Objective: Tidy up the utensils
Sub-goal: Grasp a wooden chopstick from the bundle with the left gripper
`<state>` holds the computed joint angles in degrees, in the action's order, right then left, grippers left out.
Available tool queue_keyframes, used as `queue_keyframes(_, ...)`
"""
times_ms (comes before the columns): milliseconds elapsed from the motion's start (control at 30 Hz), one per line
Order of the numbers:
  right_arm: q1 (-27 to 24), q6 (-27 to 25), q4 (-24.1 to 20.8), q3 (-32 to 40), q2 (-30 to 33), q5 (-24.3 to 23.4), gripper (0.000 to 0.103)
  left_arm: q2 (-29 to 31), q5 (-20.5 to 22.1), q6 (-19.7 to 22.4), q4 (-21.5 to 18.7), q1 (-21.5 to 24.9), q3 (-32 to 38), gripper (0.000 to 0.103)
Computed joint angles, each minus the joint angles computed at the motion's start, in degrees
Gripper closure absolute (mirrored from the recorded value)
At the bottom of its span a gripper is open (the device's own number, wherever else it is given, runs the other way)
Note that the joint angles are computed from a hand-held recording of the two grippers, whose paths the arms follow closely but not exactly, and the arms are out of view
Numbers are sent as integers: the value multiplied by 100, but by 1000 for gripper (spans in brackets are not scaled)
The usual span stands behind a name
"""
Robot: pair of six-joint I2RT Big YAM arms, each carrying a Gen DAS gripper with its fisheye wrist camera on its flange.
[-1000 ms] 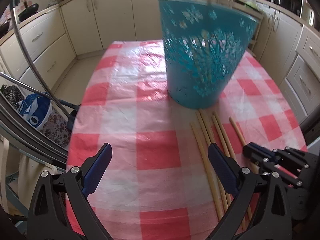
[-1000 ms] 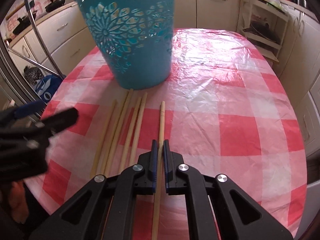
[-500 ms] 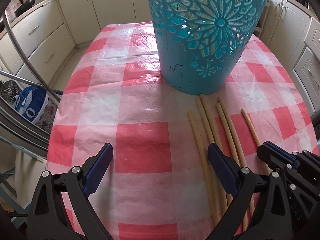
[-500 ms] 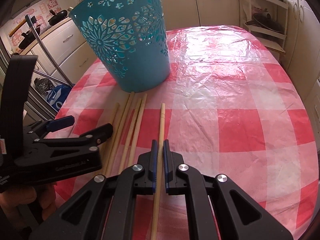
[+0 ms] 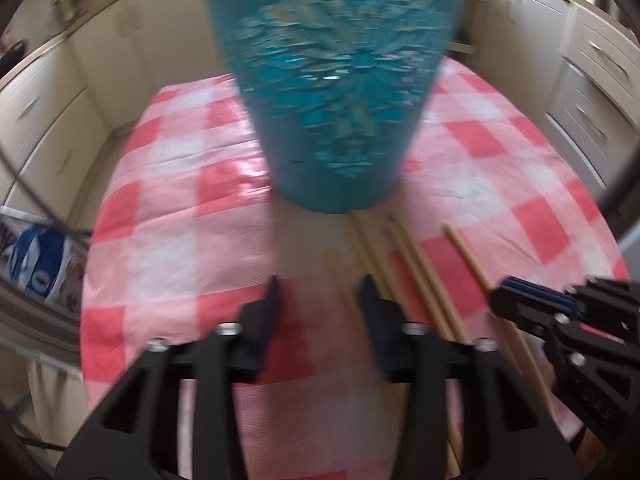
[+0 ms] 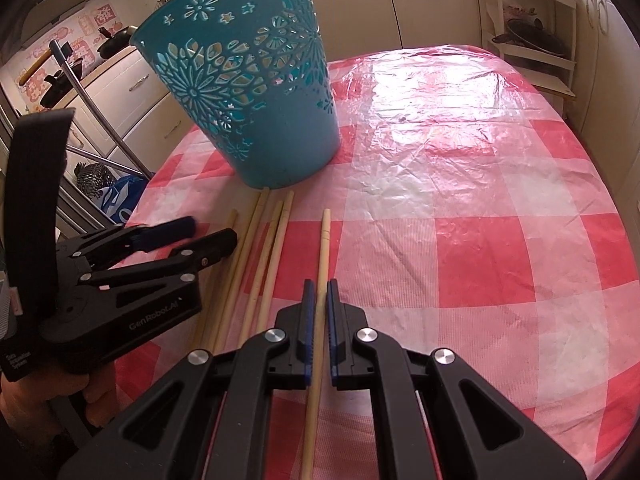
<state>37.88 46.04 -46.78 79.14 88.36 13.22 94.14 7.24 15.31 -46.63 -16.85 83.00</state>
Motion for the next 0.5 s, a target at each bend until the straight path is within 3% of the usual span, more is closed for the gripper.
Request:
queue_keyframes(33, -5, 4, -32, 7, -4, -16, 97, -2, 97, 270, -52, -17, 13, 93)
queue_keyframes(100, -12, 13, -64, 2, -19, -33, 97, 63, 222, 717, -217, 0, 129, 97)
queue_keyframes(200, -35, -7, -84, 46, 18, -15, 97, 332, 712, 1170, -848, 166, 589, 98)
queue_keyframes(267, -54, -4, -88, 87, 54, 2, 96, 438, 878, 1269, -1068, 257, 763, 98)
queue_keyframes(367, -65, -41, -61, 137, 104, 22, 90, 398, 769, 1069, -980, 326, 709, 97)
queue_keyframes(467, -24, -178, -143, 290, 225, 136, 83, 237, 424, 1011, -704, 271, 464, 82)
queue_keyframes(500, 0, -245, -232, 371, 283, 221, 83, 190, 188, 954, -531, 232, 380, 70)
